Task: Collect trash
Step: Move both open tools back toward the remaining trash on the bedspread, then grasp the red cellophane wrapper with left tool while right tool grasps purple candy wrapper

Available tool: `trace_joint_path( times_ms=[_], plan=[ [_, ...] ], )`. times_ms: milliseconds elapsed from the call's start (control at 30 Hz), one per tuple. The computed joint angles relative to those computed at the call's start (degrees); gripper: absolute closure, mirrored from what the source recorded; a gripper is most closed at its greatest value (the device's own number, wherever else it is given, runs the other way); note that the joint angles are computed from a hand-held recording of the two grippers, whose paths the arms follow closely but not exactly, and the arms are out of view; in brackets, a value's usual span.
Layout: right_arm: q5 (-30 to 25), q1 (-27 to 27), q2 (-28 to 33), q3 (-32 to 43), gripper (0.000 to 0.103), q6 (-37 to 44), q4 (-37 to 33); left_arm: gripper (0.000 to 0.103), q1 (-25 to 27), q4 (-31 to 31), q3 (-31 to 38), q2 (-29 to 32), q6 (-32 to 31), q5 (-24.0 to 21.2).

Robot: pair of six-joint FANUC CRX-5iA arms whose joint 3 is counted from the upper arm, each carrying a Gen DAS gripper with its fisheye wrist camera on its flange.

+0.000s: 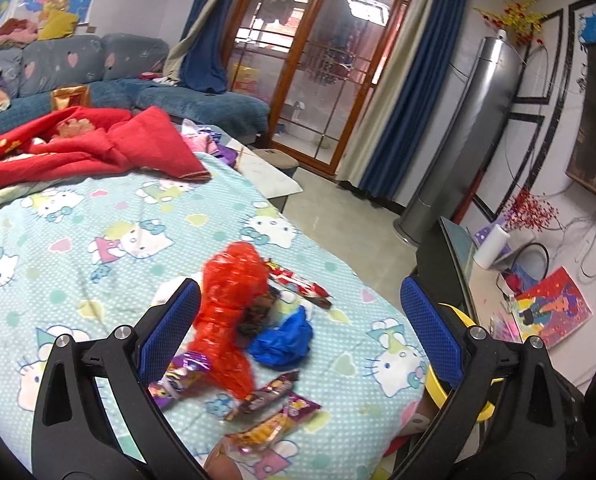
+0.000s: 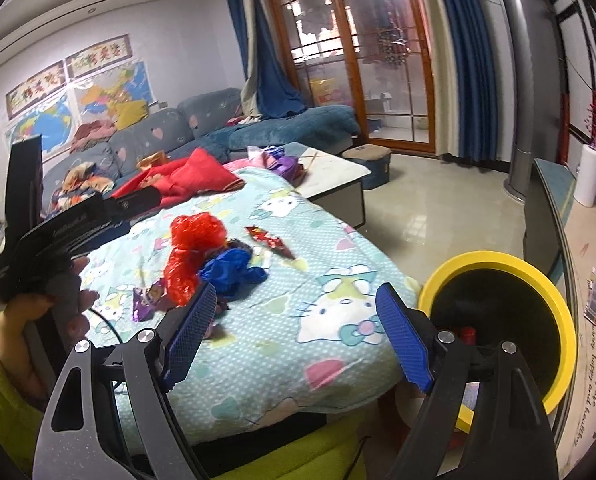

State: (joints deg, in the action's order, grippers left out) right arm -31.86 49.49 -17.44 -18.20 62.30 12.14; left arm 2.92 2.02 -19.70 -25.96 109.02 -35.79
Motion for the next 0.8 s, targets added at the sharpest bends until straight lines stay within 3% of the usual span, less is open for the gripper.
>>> trace_joint_path(
  times_ms=[633,800],
  plan=[
    [-8.12,3.11,10.25,11.63,0.024,12.31,-12.45,0.011,10.03,7.80,-4.93,-2.41,-5.66,-0.13],
    [-10.49,2.75,13.16,14.38,0.025,14.78,-16.16,0.018,10.98,9.41,-5.72,-1.76,-7.41,-0.05]
  ],
)
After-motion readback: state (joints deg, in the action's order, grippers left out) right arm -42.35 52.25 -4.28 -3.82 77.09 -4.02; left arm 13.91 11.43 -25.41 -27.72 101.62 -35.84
